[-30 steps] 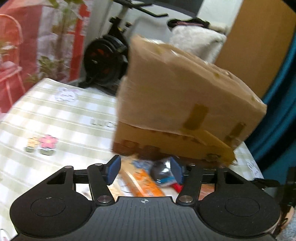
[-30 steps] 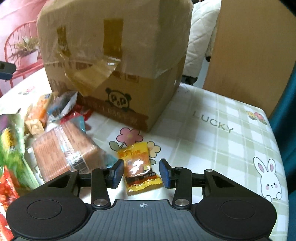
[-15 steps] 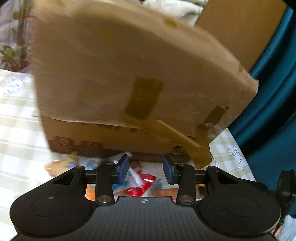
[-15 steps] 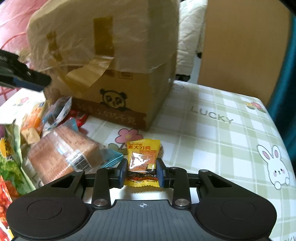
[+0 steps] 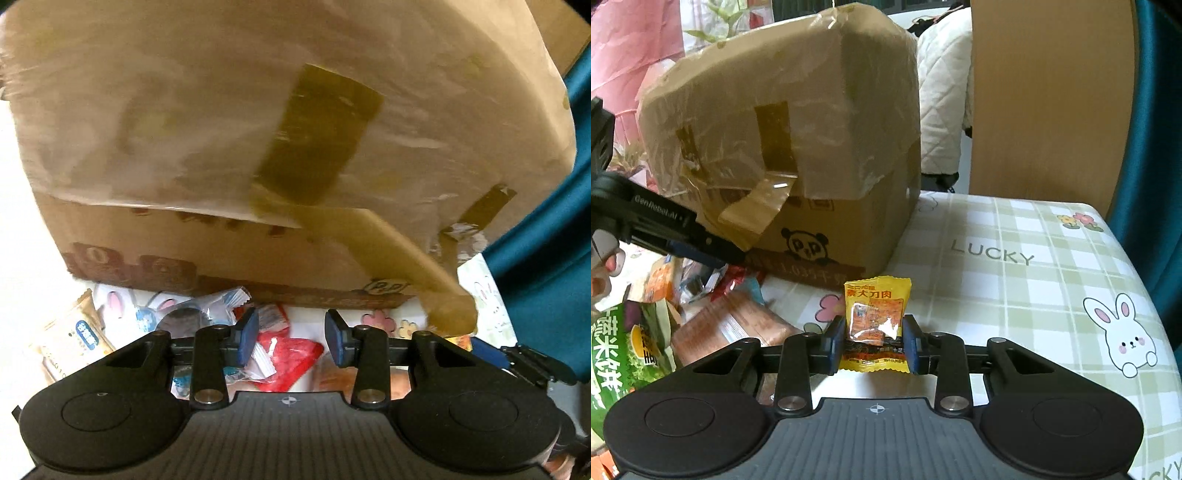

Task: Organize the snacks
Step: 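Grasp the red candy packet with left gripper while right holds yellow packet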

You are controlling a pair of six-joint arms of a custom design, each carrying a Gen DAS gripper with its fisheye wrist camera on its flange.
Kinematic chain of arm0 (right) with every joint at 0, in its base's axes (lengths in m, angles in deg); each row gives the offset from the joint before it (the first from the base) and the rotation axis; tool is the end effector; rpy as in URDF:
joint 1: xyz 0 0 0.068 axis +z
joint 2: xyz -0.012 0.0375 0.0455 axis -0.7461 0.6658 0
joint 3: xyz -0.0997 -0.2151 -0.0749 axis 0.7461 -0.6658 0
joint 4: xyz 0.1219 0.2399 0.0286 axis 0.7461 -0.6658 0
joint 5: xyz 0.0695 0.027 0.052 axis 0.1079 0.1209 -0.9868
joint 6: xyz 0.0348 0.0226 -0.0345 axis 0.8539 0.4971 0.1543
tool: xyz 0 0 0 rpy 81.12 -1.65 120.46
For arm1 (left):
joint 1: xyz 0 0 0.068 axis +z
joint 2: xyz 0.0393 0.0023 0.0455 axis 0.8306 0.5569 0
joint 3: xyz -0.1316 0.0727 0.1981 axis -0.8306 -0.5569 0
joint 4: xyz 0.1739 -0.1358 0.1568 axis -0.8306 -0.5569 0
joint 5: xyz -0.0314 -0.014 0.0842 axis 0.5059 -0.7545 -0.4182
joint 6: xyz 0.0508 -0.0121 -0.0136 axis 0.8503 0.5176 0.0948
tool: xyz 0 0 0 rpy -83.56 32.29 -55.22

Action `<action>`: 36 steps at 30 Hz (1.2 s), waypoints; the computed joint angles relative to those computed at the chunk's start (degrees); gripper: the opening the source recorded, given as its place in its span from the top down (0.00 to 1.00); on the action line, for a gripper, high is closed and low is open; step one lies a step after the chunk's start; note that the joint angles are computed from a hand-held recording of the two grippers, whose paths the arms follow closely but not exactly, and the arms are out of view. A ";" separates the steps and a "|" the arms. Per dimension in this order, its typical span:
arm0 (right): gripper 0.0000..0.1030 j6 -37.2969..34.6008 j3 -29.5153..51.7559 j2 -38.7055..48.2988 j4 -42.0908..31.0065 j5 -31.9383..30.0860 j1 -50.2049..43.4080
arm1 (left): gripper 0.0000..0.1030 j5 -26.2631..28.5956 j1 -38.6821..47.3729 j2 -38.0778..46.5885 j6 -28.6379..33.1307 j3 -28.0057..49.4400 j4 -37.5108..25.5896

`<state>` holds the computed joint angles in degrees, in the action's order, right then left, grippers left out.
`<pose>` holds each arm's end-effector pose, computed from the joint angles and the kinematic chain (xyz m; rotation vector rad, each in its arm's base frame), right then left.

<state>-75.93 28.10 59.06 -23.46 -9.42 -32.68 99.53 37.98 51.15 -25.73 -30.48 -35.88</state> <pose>0.1498 0.0363 0.0829 0.0157 2.3481 0.0711 0.3224 -0.1158 0.0716 0.1195 2.5329 -0.5979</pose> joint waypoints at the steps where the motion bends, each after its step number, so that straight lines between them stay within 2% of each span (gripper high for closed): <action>1: 0.71 -0.01 0.15 0.38 0.40 -0.14 0.02 | 0.59 -0.03 0.45 -0.11 -0.17 -0.33 0.06; 4: 0.71 0.03 0.56 0.89 0.99 -0.15 0.32 | 0.62 -1.14 1.69 -0.71 -0.67 -1.03 -0.74; 8: 0.71 0.17 0.82 -0.76 -0.31 0.17 0.84 | 0.62 -7.49 1.79 -2.68 -0.19 -1.62 -2.53; 9: 0.71 0.12 0.79 -0.81 -0.21 0.14 0.76 | 0.60 -8.74 1.51 -3.14 -0.78 -1.65 -2.93; 11: 0.71 0.09 0.79 -0.69 0.06 0.02 0.59 | 0.42 -8.23 0.86 -3.17 -1.65 -1.60 -2.76; 12: 0.71 0.32 0.67 -1.44 -0.54 0.16 0.88 | 0.39 -8.04 -0.61 -2.64 -2.32 -1.31 -2.34; 15: 0.71 0.46 0.47 -0.78 0.38 -0.20 0.75 | 0.36 -8.32 -3.25 -1.29 -2.51 -0.03 -2.78; 18: 0.71 0.61 0.41 -0.91 0.51 -0.33 0.59 | 0.35 -13.95 -6.07 2.96 -6.06 4.30 -5.89; 22: 0.71 0.93 0.00 -2.44 -0.59 -0.17 0.82 | 0.33 -13.22 -6.96 6.53 -10.20 8.02 -7.99; 28: 0.71 1.97 -0.39 -2.46 -0.24 -0.03 1.22 | 0.23 -18.13 -10.94 10.73 -9.23 12.04 -8.84; 31: 0.71 2.21 -0.47 -2.51 -0.22 0.24 1.77 | 0.24 -20.76 -13.23 12.45 -8.84 14.18 -10.00; 32: 0.71 2.33 -0.50 -2.98 -0.56 0.32 1.91 | 0.30 -21.94 -13.94 12.73 -9.06 14.68 -10.53; 33: 0.71 2.53 -0.56 -3.71 -1.12 0.49 2.14 | 0.31 -22.64 -14.42 11.82 -9.46 13.33 -10.21; 36: 0.71 2.59 -0.51 -5.25 -2.36 0.75 2.44 | 0.40 -21.01 -13.27 9.14 -9.11 9.68 -8.01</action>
<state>-73.34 27.59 53.81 -25.82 -8.68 -30.24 78.52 24.71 60.29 -34.83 -20.81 -43.89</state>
